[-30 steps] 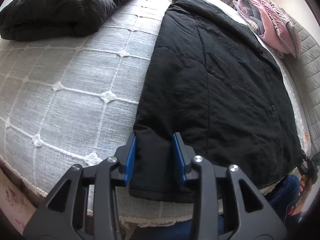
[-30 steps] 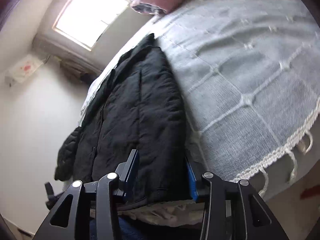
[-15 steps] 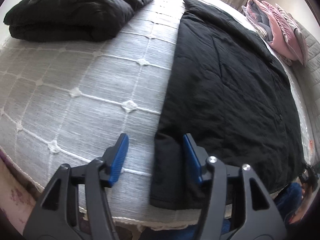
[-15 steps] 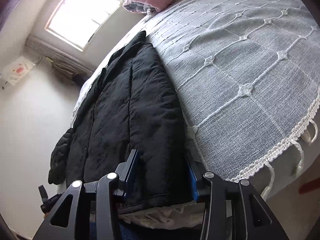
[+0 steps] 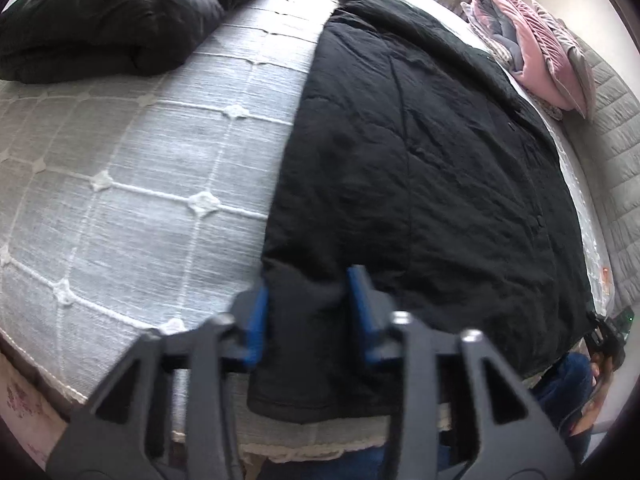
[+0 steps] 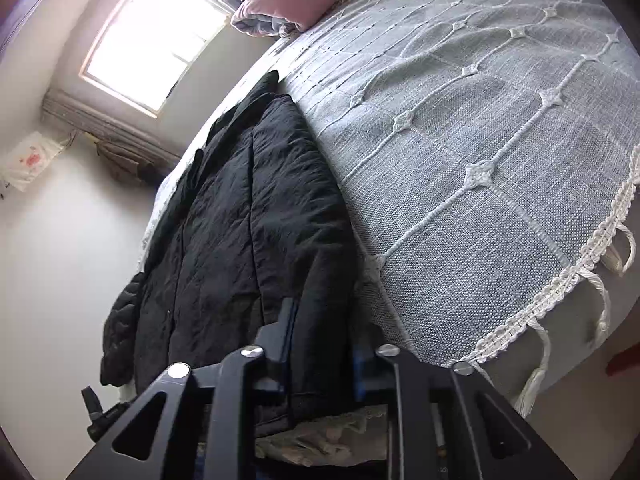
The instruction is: Fold large clothes
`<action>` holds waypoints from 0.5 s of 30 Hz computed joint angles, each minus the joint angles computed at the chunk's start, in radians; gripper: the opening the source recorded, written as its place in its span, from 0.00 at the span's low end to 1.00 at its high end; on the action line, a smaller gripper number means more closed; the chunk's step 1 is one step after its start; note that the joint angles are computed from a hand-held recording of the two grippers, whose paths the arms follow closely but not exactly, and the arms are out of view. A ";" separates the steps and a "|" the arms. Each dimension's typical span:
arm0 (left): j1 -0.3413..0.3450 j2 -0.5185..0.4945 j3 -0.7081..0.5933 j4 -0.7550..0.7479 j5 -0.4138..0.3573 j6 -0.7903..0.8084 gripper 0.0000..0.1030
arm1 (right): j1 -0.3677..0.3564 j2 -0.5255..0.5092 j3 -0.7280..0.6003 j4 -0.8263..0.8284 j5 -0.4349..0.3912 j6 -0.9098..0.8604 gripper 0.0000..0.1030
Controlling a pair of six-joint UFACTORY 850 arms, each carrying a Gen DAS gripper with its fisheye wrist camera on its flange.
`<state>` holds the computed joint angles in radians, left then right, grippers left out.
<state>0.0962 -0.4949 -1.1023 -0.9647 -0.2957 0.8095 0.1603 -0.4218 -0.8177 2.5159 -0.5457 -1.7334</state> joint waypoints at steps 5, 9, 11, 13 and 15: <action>0.003 0.017 0.023 -0.141 0.003 0.151 0.07 | 0.014 0.021 0.002 0.060 0.027 -0.057 0.09; -0.004 0.059 0.061 -0.159 0.023 0.196 0.06 | 0.035 0.072 0.022 0.260 0.064 -0.219 0.06; 0.001 0.072 0.065 -0.132 -0.007 0.168 0.06 | 0.040 0.107 0.036 0.354 0.063 -0.285 0.06; 0.005 0.093 0.074 -0.136 -0.037 0.183 0.06 | 0.047 0.147 0.041 0.422 0.073 -0.365 0.06; -0.001 0.134 0.101 -0.148 -0.042 0.217 0.06 | 0.048 0.180 0.046 0.435 0.073 -0.389 0.06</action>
<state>0.0952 -0.3610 -1.0015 -1.1124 -0.3375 1.0263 0.2080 -0.2416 -0.7713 2.9508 -0.4724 -2.1219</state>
